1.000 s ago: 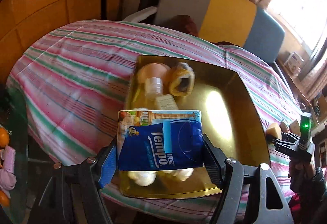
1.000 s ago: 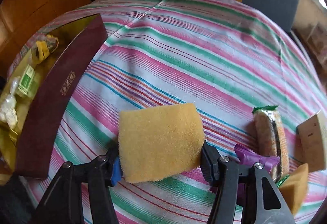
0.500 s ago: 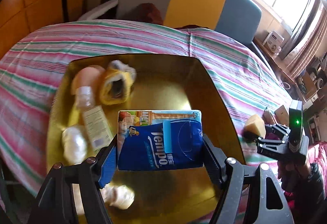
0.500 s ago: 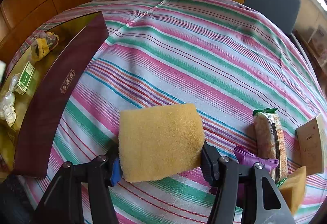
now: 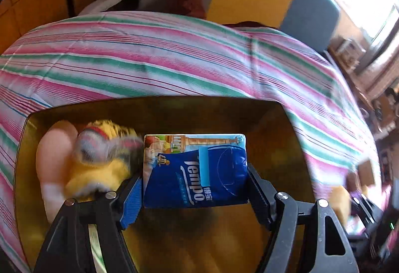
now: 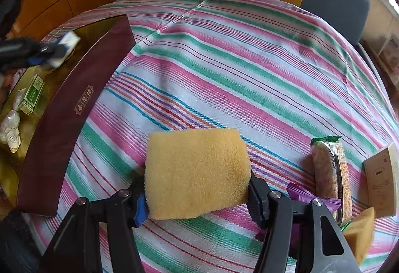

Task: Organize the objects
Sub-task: 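Lower the tissue pack into the gold tray and open the left tool, then carry the yellow sponge into the gold tray and open the right tool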

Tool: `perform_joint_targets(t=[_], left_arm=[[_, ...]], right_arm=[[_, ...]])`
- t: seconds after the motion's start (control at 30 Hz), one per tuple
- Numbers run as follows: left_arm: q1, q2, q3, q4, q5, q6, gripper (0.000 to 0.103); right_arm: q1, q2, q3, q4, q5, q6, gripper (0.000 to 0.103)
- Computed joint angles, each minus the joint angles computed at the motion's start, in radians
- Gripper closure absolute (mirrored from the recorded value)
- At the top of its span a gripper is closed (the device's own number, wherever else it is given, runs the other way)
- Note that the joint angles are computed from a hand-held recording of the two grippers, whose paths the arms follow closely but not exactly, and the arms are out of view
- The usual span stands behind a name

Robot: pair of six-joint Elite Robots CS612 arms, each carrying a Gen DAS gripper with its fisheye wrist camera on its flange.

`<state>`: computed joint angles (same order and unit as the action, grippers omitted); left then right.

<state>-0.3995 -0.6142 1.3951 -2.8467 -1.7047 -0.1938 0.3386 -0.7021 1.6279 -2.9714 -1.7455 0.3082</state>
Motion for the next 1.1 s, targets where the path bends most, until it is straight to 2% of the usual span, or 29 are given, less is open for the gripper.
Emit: perform_joint_targets(t=[0.1, 0.17, 0.33, 0.57, 0.73, 0.87, 1.1], left_arm=[[-0.003, 0.019, -0.030, 0.015, 0.045, 0.024, 0.024], [-0.001, 0.023, -0.039, 0.020, 0.037, 0.026, 0.020], [-0.004, -0.003, 0.000, -0.038, 0.051, 0.035, 0.020], [-0.029, -0.109, 0.196, -0.282, 0.186, 0.131, 0.019], [-0.039, -0.167, 0.317, -0.407, 0.232, 0.157, 0.019], [-0.042, -0.198, 0.380, -0.448, 0.255, 0.146, 0.019], [-0.034, -0.225, 0.440, -0.465, 0.265, 0.124, 0.019]], right_arm=[[0.001, 0.002, -0.003, 0.000, -0.003, -0.003, 0.039], [0.001, 0.002, -0.003, 0.002, -0.006, -0.002, 0.039], [-0.001, 0.001, -0.005, 0.015, -0.015, 0.010, 0.032], [0.001, 0.003, -0.005, 0.013, -0.030, 0.016, 0.028], [0.007, 0.005, -0.010, 0.016, -0.055, 0.007, 0.028], [0.013, 0.007, -0.013, 0.011, -0.068, -0.010, 0.034], [0.016, 0.010, -0.009, -0.011, -0.076, -0.001, 0.034]])
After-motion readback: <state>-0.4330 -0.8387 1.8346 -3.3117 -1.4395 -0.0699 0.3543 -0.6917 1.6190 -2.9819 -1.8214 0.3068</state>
